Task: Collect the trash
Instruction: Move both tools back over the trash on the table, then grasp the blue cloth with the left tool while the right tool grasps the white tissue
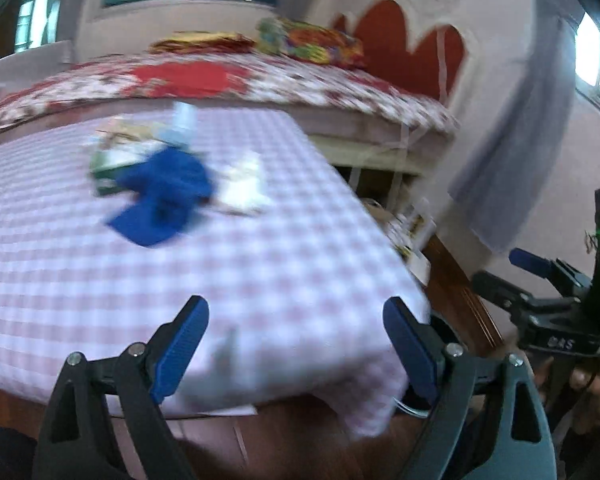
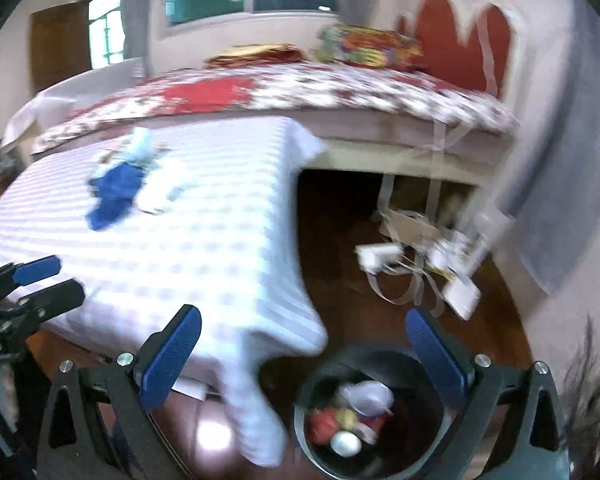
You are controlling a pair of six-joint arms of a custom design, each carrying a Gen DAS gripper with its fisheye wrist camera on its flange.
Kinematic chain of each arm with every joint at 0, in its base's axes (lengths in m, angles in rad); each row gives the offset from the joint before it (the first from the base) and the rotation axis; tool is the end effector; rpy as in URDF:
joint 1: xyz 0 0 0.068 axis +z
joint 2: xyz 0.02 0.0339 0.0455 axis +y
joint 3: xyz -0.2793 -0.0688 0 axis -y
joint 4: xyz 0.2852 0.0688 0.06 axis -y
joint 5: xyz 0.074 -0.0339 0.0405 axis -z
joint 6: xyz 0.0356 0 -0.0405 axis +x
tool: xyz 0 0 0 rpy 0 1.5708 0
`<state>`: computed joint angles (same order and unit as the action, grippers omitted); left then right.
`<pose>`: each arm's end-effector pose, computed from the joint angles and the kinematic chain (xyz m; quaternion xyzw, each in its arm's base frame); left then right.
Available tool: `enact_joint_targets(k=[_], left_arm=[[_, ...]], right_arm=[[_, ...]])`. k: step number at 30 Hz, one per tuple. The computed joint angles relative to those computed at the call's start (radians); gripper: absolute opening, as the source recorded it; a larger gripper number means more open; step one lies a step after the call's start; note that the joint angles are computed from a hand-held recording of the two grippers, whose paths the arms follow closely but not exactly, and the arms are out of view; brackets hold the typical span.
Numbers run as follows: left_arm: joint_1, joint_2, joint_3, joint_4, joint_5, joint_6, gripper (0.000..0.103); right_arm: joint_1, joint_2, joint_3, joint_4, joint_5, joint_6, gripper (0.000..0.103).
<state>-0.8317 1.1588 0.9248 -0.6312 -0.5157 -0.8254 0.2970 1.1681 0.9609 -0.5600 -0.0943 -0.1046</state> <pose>0.1932 -0.1859 0.2818 -0.0853 0.9077 -0.0845 0.4022 0.2675 0.0854 0.2945 -0.2014 0.8972 0.0807 0.3847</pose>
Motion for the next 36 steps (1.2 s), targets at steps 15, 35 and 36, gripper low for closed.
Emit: enact_joint_targets(k=[15, 35, 36], left_arm=[[0.432, -0.184, -0.144, 0.056, 0.111, 0.202, 0.089], [0.541, 0.137, -0.030, 0.270, 0.336, 0.306, 0.074], [0.535, 0.153, -0.024, 0.273, 0.338, 0.304, 0.073]], right_arm=[[0.302, 0.422, 0.385, 0.083, 0.062, 0.092, 0.091], [0.265, 0.837, 0.719, 0.029, -0.076, 0.114, 0.034], [0.258, 0.834, 0.715, 0.029, -0.077, 0.113, 0.034]])
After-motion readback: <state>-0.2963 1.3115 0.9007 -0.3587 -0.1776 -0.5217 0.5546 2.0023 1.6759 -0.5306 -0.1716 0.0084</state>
